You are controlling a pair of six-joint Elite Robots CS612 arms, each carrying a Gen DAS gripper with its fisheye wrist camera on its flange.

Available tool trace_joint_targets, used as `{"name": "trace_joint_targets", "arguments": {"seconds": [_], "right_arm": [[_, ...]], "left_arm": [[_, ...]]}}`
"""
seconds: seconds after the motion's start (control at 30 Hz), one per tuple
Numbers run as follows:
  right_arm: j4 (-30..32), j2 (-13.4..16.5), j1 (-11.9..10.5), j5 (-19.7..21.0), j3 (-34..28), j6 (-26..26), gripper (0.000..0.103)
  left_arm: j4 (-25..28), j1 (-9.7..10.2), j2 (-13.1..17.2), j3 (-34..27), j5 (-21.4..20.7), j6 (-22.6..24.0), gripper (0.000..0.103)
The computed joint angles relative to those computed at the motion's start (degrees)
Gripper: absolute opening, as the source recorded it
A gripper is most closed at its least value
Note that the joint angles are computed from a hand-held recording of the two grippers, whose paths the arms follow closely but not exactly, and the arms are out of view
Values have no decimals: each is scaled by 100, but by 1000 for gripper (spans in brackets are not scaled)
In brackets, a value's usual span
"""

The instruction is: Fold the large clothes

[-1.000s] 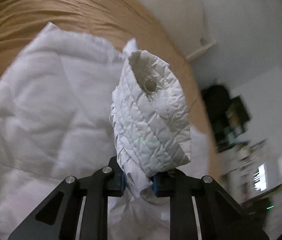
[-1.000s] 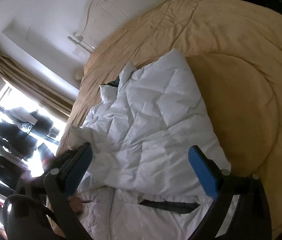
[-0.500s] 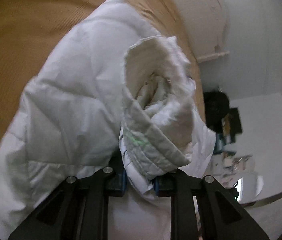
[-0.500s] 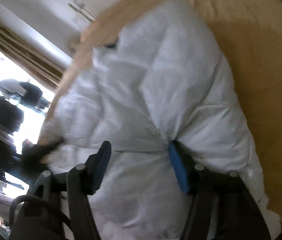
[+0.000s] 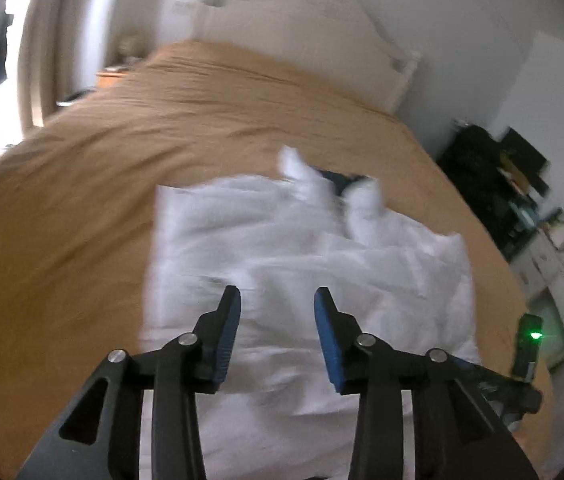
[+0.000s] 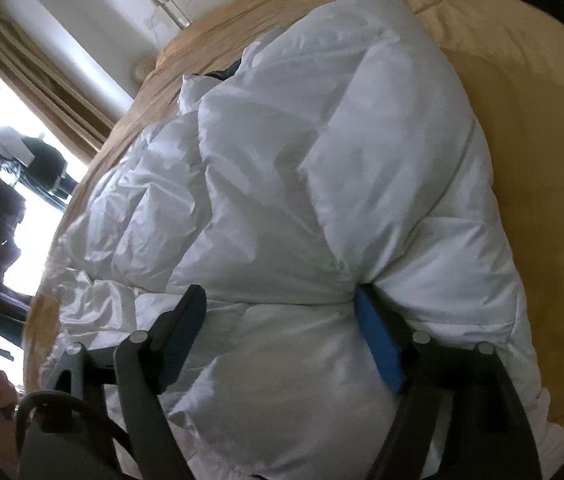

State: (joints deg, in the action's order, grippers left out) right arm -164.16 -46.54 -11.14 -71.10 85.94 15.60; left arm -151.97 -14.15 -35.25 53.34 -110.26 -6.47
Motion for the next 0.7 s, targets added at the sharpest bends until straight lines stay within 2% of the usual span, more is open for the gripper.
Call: {"name": "trace_joint_targets", "arguments": {"seconds": [0.07,0.13,0.17,0.2,0.23,0.3,0.4,0.47,0.53,0.63,0.7], "right_arm": [[48,-15,60,-231,-16,-122,77],[71,-45,84,-346,-5,-194,77],[42,-71,72,-321,18,-145,77],[17,-110,49,-263,45,-66,78],[-51,-154,7,-116,69,34,78],[-204,-221,-46,23,21,95,78],[-150,-193,-35,-272,-300,74,77],[149,12,-5,-615,-805,12,75],[651,260,7,-777,-1318,-35,70],[1526,749,13,-1332,-2194,112,69],[2137,1027,-31,-1386,-2691,323,68]], "left_arm": [[228,-106,103,-121,68,150,47],[422,-237,207,-161,667,179,47],[689,-279,325,-297,929,139,45],[967,-280,463,-453,952,75,45],[1005,-268,526,-494,884,49,45],[768,-283,498,-367,967,235,45],[865,-300,520,-433,1020,276,45],[878,-278,538,-465,922,201,45],[884,-278,548,-481,905,245,45],[889,-270,610,-544,868,301,46],[846,-256,566,-462,847,307,46]]}}
